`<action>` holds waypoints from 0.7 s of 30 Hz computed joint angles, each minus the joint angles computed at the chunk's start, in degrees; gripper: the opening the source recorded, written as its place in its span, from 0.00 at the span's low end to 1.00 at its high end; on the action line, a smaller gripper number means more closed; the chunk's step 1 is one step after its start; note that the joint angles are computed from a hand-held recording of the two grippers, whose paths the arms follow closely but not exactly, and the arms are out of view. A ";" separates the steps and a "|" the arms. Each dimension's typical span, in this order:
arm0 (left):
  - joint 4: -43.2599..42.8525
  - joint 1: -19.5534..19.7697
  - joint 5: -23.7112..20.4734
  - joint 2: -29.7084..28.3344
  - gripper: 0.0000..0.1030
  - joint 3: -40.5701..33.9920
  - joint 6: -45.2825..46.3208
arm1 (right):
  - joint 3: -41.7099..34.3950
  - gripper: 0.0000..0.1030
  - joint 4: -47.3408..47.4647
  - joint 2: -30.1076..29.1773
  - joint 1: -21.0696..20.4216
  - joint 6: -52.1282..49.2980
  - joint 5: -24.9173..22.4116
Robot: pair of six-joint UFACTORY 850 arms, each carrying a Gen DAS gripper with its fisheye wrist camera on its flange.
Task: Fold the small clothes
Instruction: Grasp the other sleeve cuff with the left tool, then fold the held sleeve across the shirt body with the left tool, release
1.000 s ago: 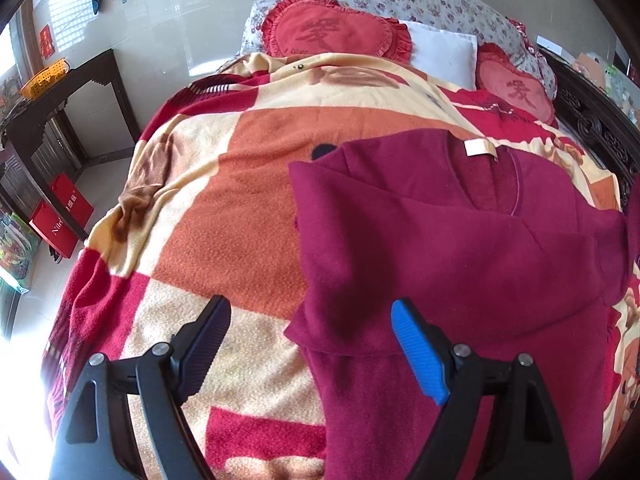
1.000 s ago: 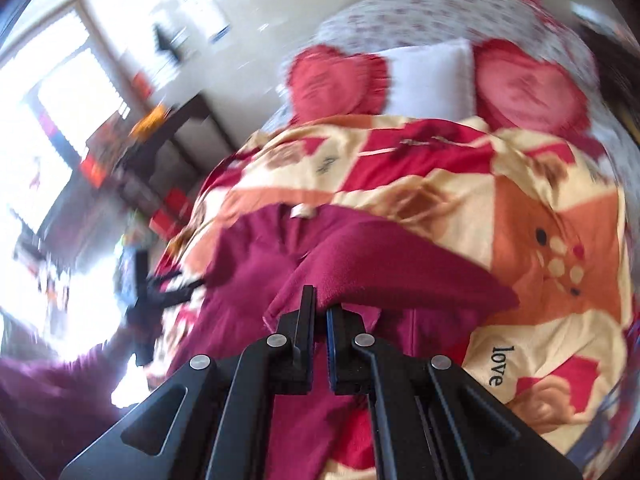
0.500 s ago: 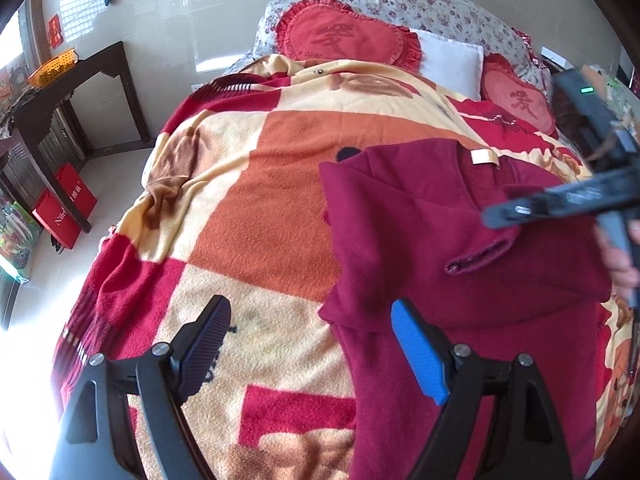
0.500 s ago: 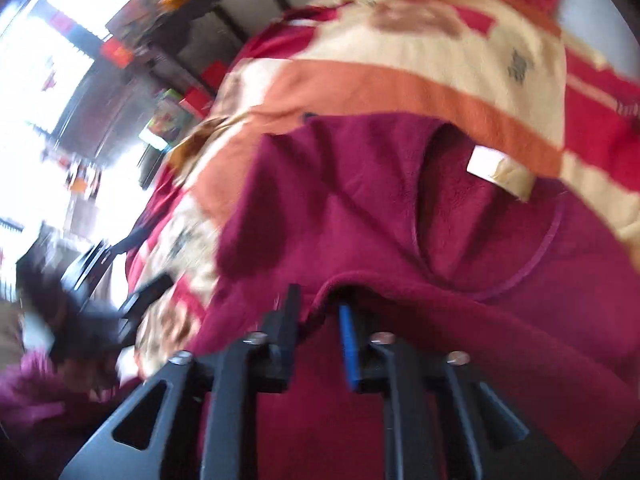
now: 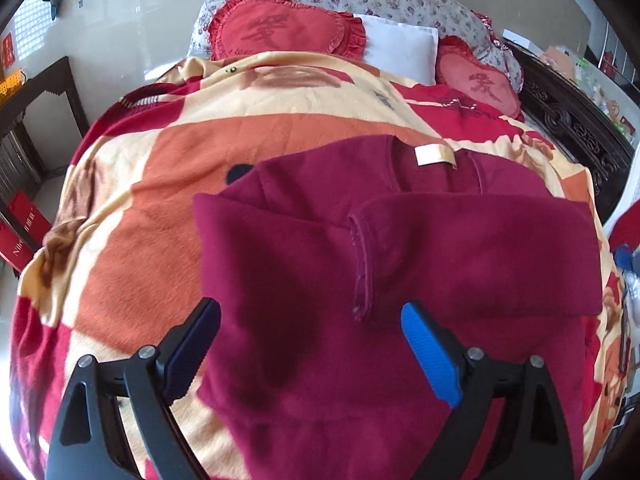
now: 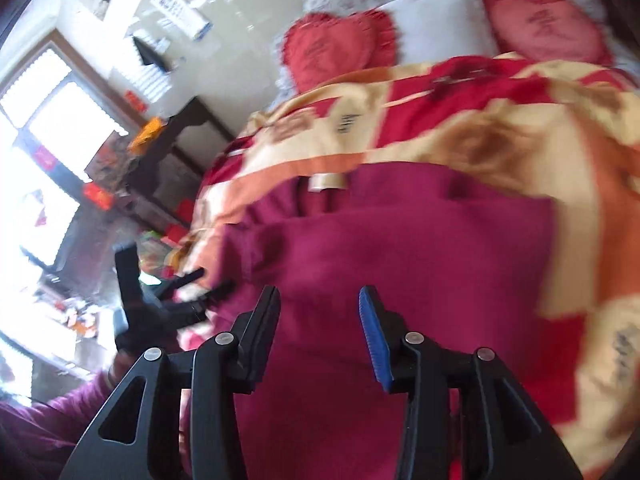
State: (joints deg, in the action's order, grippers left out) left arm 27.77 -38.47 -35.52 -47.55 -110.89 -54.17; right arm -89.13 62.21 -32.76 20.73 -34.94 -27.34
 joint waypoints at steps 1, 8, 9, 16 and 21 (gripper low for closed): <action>-0.73 0.11 -0.30 -1.21 0.92 -1.77 0.25 | 4.27 0.23 0.15 2.65 -0.33 -0.15 2.81; -20.98 1.79 -7.49 -11.62 0.13 -18.54 17.47 | 17.28 0.24 3.89 9.02 -3.28 1.28 7.12; -22.00 1.92 -5.60 -10.02 0.12 -16.68 17.58 | 17.31 0.24 1.23 8.94 -3.00 4.00 7.84; -20.37 2.38 3.05 2.85 0.12 -3.73 17.67 | 18.55 0.30 2.92 9.46 -2.58 -0.54 9.51; -17.82 3.18 0.48 4.71 0.12 0.64 13.06 | 15.51 0.40 11.25 7.04 -1.91 -7.21 11.42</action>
State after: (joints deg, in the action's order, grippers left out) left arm 9.95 -35.29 -35.04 -42.84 -110.25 -41.12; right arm -73.62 73.46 -25.72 18.82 -42.15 -15.92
